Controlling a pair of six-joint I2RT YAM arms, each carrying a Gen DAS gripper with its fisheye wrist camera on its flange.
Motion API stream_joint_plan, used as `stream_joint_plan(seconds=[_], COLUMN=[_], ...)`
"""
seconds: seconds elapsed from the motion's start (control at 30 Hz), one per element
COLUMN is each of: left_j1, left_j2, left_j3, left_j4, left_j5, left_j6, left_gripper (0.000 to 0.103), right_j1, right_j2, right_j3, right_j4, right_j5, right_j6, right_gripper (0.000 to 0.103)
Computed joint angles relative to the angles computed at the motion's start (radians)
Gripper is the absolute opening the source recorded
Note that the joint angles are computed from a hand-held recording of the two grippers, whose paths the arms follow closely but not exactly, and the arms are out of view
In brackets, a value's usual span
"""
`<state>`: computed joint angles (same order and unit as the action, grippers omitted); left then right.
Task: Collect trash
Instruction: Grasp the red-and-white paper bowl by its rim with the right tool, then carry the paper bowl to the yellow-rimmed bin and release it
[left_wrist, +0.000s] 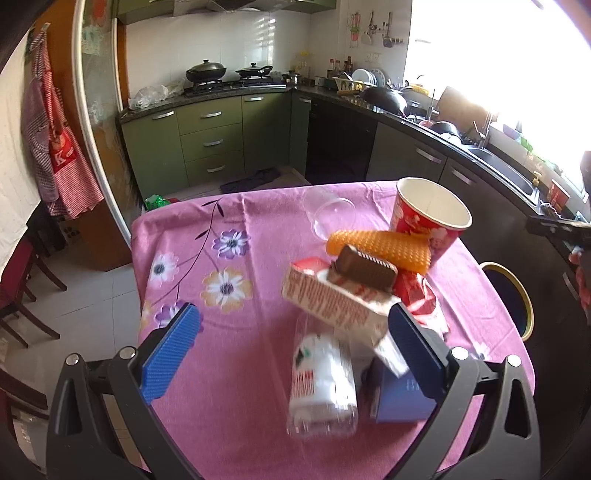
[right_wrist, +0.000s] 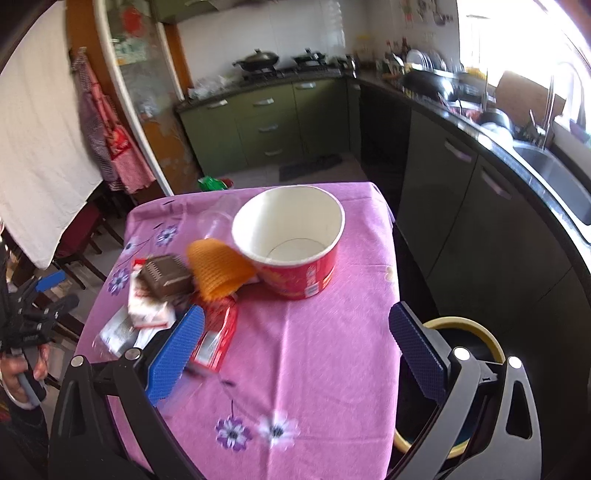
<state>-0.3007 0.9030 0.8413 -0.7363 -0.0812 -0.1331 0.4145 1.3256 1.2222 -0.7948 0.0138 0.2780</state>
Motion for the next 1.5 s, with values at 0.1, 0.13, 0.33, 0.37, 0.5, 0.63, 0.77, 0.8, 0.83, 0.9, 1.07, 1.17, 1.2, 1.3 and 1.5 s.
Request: stream_joint_plan(seconds=[0.1, 0.13, 0.33, 0.37, 0.5, 0.63, 0.77, 0.8, 0.83, 0.9, 1.07, 1.17, 1.2, 1.3, 1.5], left_j1=[0.033, 0.037, 0.071, 0.071, 0.081, 0.079, 0.058, 0.058, 0.059, 0.059, 0.052, 0.047, 0.046, 0.045, -0.011], left_j2=[0.106, 0.136, 0.29, 0.309, 0.323, 0.353, 0.369, 0.371, 0.371, 0.372, 0.35, 0.326, 0.315, 0.282, 0.2], left_j3=[0.059, 0.076, 0.171, 0.181, 0.171, 0.177, 0.18, 0.182, 0.183, 0.186, 0.171, 0.161, 0.158, 0.151, 0.128], left_j4=[0.021, 0.029, 0.013, 0.007, 0.021, 0.006, -0.008, -0.015, -0.022, -0.04, -0.07, -0.081, -0.085, -0.09, -0.106], left_j5=[0.048, 0.051, 0.101, 0.107, 0.121, 0.129, 0.096, 0.1, 0.107, 0.116, 0.131, 0.133, 0.137, 0.141, 0.068], left_j6=[0.039, 0.046, 0.071, 0.082, 0.108, 0.124, 0.113, 0.11, 0.109, 0.107, 0.114, 0.113, 0.11, 0.11, 0.109], left_gripper=[0.097, 0.097, 0.097, 0.097, 0.097, 0.097, 0.097, 0.097, 0.097, 0.097, 0.097, 0.097, 0.097, 0.097, 0.097], right_j1=[-0.088, -0.108, -0.176, -0.181, -0.174, -0.171, -0.149, -0.148, -0.148, -0.147, -0.163, -0.166, -0.165, -0.18, -0.298], right_j2=[0.236, 0.318, 0.679, 0.721, 0.805, 0.908, 0.958, 0.971, 0.98, 0.99, 0.978, 0.942, 0.931, 0.867, 0.633], right_j3=[0.202, 0.278, 0.634, 0.681, 0.749, 0.861, 0.91, 0.921, 0.928, 0.924, 0.892, 0.836, 0.827, 0.776, 0.594], right_j4=[-0.064, -0.095, -0.265, -0.288, -0.311, -0.373, -0.41, -0.417, -0.421, -0.414, -0.395, -0.359, -0.354, -0.329, -0.329], right_j5=[-0.05, -0.054, -0.109, -0.114, -0.113, -0.109, -0.101, -0.101, -0.1, -0.107, -0.116, -0.113, -0.115, -0.14, -0.155], right_j6=[-0.03, -0.037, -0.054, -0.062, -0.056, -0.061, -0.052, -0.053, -0.054, -0.054, -0.058, -0.058, -0.055, -0.057, -0.112], right_gripper=[0.099, 0.096, 0.075, 0.073, 0.056, 0.049, 0.039, 0.038, 0.035, 0.022, 0.004, 0.004, 0.004, 0.004, 0.004])
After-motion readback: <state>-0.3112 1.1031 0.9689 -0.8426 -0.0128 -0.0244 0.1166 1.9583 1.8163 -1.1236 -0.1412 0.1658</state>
